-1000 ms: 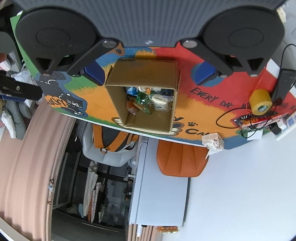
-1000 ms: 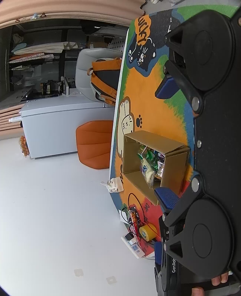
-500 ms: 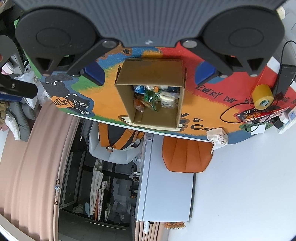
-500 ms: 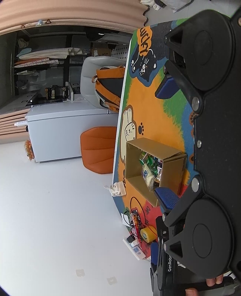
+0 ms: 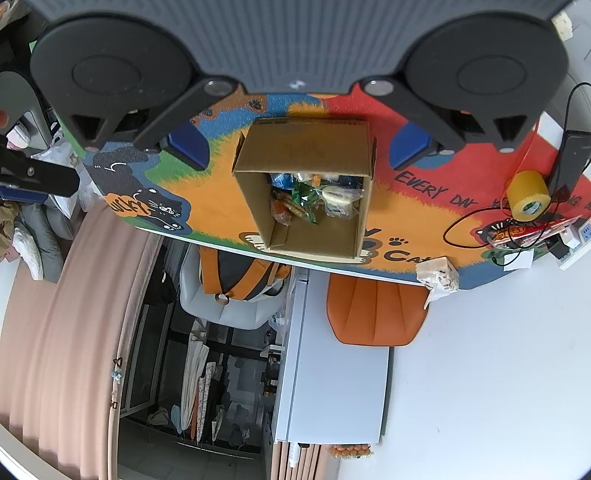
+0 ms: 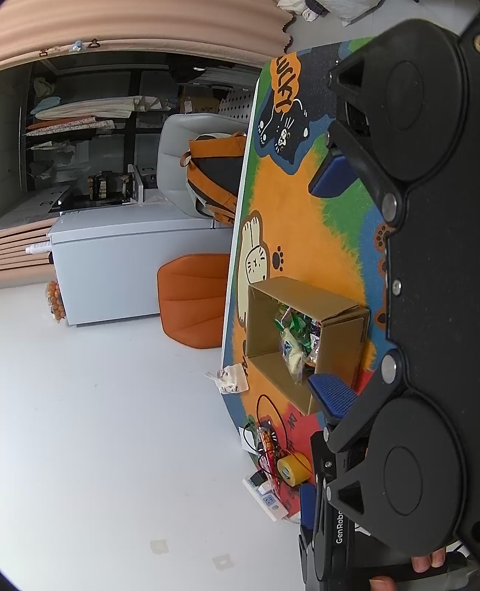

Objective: Organize snacks

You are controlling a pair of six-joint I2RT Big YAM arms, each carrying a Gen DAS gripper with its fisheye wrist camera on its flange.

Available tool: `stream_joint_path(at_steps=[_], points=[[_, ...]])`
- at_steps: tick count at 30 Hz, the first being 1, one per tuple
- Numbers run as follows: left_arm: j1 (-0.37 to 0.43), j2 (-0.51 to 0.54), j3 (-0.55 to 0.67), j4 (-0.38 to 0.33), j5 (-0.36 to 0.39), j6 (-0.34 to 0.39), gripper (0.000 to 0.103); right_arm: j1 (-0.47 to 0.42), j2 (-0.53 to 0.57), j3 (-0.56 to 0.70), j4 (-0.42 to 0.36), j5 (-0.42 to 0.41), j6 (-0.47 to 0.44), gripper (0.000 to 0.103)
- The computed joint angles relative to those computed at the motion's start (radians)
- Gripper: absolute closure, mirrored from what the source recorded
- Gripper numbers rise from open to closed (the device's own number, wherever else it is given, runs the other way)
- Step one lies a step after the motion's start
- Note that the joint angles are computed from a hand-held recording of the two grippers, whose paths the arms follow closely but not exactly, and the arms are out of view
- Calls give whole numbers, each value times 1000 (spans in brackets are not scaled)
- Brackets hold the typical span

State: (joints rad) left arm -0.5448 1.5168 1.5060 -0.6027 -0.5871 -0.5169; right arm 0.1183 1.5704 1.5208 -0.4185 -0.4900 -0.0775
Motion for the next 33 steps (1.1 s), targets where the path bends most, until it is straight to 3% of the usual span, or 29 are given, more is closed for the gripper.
stream_joint_path(at_steps=[33], points=[[4, 7, -7, 3, 12, -6, 0, 0, 5, 1, -4, 5, 1, 0]])
